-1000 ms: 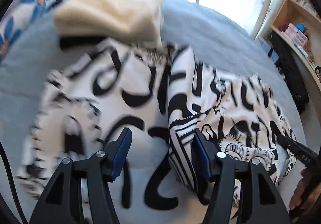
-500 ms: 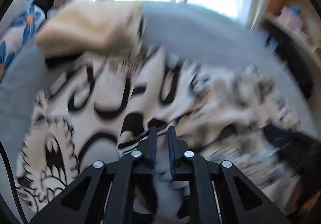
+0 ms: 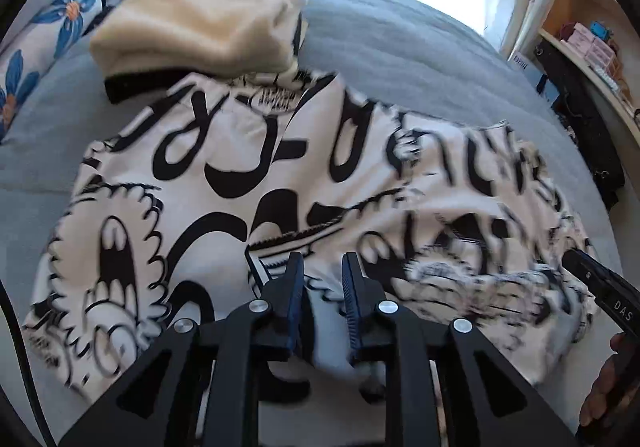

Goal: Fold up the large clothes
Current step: 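Open both tools and smooth the folded hood flat, then lift both open tools off the flattened jacket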

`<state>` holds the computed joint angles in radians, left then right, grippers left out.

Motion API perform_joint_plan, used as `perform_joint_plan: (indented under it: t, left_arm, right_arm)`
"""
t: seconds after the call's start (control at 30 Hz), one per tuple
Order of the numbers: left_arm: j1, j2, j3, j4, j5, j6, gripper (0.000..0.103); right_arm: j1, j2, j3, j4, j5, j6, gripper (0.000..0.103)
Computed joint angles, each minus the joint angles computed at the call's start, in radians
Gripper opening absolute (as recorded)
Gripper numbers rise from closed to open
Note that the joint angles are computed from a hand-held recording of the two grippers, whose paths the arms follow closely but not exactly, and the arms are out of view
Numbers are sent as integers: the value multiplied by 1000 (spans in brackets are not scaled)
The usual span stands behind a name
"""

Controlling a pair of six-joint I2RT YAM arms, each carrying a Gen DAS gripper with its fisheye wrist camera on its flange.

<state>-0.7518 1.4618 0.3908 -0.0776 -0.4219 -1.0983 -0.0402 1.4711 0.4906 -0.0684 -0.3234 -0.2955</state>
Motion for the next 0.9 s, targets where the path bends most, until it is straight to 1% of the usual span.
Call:
perform_joint_plan:
  t: [0.03,0.1,0.17,0.2,0.27,0.3,0.33,0.37,0.4,0.43,0.47,0.5,0.57,0.6,0.63,0.67,0.7,0.73,0.77,0.8,0.83,0.87,0.9]
  left_arm:
    - [-26,-22,2,-19,-15,-16,20]
    - [-118,-78,25,-89,-53,-72,26]
    - [-174,-75,42,-95,-50,-101,28]
    - [-208,-48,54,-92,-42,-120,28]
    - [-250,41,88,-102,-20,-157,28]
    - [-257,96,105,-99,-1,-169,28]
    - [-260,146,108,-80,22,-183,28]
    - [-256,185,107,-48,43,-190,28]
    - [-257,213,100,-16,56,-204,28]
    - [-263,207,93,-12,49,-220,28]
    - [-282,174,91,-42,35,-256,28]
    - [-288,157,94,-63,31,-266,28]
    - [-332,90,122,-175,3,-307,29]
    - [-357,62,140,-233,-15,-326,29]
    - [-376,46,153,-273,-30,-342,30]
    - [-415,19,178,-345,-61,-379,33]
    - [-444,-4,197,-404,-82,-410,40]
    - [-500,-22,243,-511,-115,-474,44]
    - [-543,-28,275,-582,-137,-520,48]
    - [-585,-31,309,-652,-156,-565,49]
    - [-611,-41,329,-704,-167,-591,49]
    - [-664,-34,376,-794,-179,-649,50]
    - [-675,-41,392,-833,-181,-662,51]
  right_arm:
    - [4,-39,-3,-31,-28,3,36]
    - [49,-109,-7,-94,-69,14,37]
    - [76,-146,-20,-146,-105,-1,37]
    - [103,-145,-29,-165,-102,-8,37]
    - [179,-95,-60,-151,-50,-6,37]
    - [214,-66,-78,-128,-6,-3,37]
    - [244,-26,-108,-79,43,1,37]
    - [248,-7,-130,-45,56,-1,37]
    - [240,-27,-157,-32,51,-2,37]
    - [233,-63,-165,-57,49,-2,37]
    - [216,-125,-169,-110,33,-6,37]
    - [194,-184,-169,-162,9,-21,37]
    - [168,-318,-169,-271,-7,-43,37]
    - [150,-403,-161,-347,-12,-62,37]
    - [134,-466,-153,-407,-19,-80,37]
    - [115,-527,-143,-473,-27,-99,37]
    - [95,-589,-132,-546,-40,-117,37]
    - [43,-633,-109,-632,-71,-166,37]
    - [6,-671,-85,-713,-99,-202,37]
    - [-16,-691,-63,-766,-117,-223,37]
    - [-62,-729,-36,-849,-145,-272,37]
    - [-105,-757,-9,-918,-167,-322,37]
    - [-137,-787,15,-980,-180,-363,37]
